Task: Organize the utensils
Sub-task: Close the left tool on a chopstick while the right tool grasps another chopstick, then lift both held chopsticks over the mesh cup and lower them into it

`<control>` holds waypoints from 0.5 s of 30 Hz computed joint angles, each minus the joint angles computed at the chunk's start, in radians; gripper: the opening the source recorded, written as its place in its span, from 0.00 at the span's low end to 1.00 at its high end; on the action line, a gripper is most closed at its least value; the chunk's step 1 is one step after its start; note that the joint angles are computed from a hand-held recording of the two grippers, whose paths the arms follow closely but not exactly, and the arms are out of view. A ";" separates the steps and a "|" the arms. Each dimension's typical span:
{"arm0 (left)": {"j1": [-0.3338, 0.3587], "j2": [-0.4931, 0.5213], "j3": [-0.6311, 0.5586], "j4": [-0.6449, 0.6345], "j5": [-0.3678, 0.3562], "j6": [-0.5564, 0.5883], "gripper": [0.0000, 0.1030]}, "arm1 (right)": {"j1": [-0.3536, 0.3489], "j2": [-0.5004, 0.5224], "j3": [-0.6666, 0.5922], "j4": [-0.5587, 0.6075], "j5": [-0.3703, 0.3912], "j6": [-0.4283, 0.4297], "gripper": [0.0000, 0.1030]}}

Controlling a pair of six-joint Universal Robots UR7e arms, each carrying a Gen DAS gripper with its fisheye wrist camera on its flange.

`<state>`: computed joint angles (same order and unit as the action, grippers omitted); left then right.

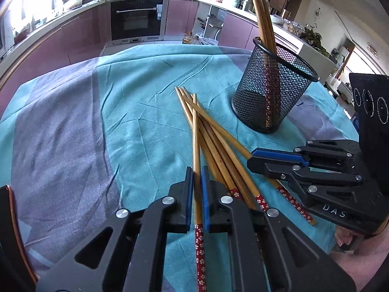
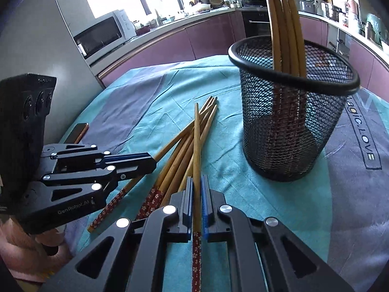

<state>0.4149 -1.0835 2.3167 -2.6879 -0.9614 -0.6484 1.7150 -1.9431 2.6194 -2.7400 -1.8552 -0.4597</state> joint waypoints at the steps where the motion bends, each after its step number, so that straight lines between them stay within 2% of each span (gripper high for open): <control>1: 0.006 0.001 -0.004 0.008 -0.003 -0.004 0.08 | 0.003 0.010 -0.001 -0.009 -0.008 0.003 0.06; 9: 0.054 0.025 -0.038 -0.018 -0.027 0.058 0.10 | 0.016 0.082 -0.019 -0.061 -0.025 0.007 0.06; 13: 0.050 0.027 -0.045 -0.010 -0.010 0.037 0.07 | 0.033 0.059 -0.015 -0.062 -0.018 -0.001 0.06; 15: 0.033 0.013 -0.030 -0.040 -0.004 0.038 0.07 | 0.035 0.017 -0.013 -0.046 0.008 -0.013 0.06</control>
<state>0.4483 -1.0705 2.2865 -2.7276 -0.9651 -0.6101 1.7505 -1.9265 2.6068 -2.7857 -1.8472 -0.4723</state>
